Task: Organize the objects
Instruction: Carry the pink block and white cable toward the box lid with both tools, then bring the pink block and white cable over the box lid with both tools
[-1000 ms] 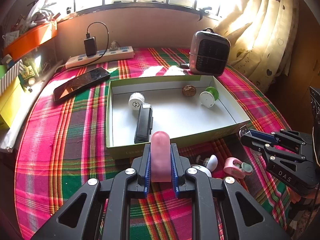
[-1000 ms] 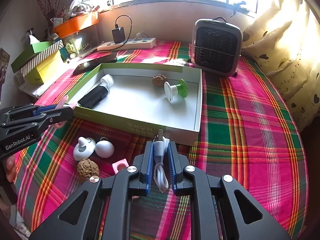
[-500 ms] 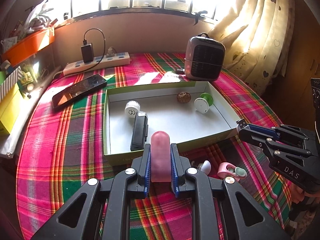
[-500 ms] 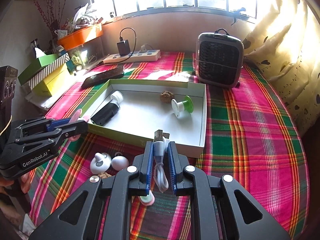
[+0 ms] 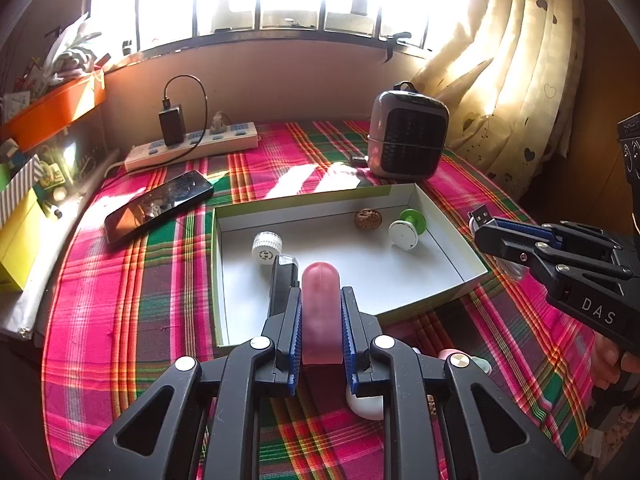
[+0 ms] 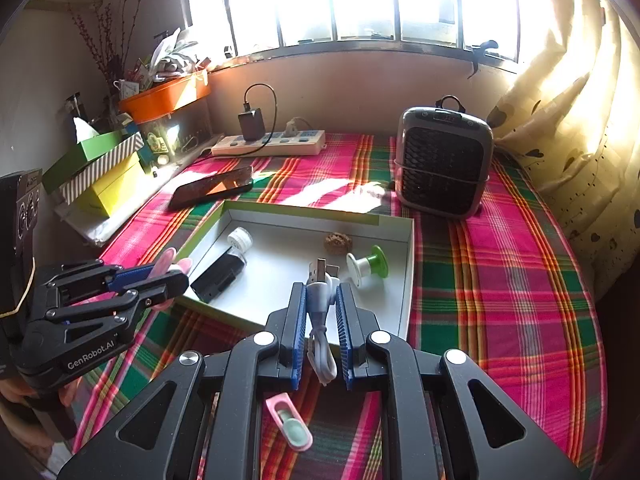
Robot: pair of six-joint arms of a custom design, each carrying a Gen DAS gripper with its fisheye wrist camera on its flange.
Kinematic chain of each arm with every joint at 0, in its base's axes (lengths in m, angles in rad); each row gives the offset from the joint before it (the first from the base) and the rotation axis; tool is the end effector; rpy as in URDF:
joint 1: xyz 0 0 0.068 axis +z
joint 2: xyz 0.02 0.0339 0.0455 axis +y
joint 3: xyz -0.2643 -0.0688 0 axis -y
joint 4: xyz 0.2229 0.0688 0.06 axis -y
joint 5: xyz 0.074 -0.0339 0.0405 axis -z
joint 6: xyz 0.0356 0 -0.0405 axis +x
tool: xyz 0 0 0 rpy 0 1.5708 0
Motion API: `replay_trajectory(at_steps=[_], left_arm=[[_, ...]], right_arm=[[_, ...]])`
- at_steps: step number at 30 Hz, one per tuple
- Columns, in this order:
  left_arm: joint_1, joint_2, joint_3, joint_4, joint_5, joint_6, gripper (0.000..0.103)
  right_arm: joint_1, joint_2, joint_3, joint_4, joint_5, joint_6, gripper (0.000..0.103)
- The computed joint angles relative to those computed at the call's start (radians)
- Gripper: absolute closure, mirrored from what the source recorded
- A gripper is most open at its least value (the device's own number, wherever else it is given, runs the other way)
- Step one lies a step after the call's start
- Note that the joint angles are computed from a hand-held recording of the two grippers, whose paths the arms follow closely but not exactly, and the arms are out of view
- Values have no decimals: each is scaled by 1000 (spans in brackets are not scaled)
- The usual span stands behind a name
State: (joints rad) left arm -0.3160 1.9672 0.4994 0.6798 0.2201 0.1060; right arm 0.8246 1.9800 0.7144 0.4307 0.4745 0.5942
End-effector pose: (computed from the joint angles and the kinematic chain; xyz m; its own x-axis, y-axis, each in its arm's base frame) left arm 0.2650 -0.0948 0.0647 -0.6225 0.3122 -0.7177 0.5184 0.8515 -0.0793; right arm 0.2294 0.2241 0.0831 -0.6660 0.0132 -0.7458 -0.0870 0.9917 0.0952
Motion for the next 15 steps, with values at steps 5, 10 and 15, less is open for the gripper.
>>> replay_trajectory(at_steps=[5,10,15], left_arm=[[23,1,34,-27,9,4,87],[53,21,70,-49,13,8,87],[81,53,112,-73,16,8,87]], right_arm=[[-36,-15,47,-23,-26,-46,87],[-82,11,115,-39,-96,-71,87],[-119,66,190,-55,-157,-70,87]])
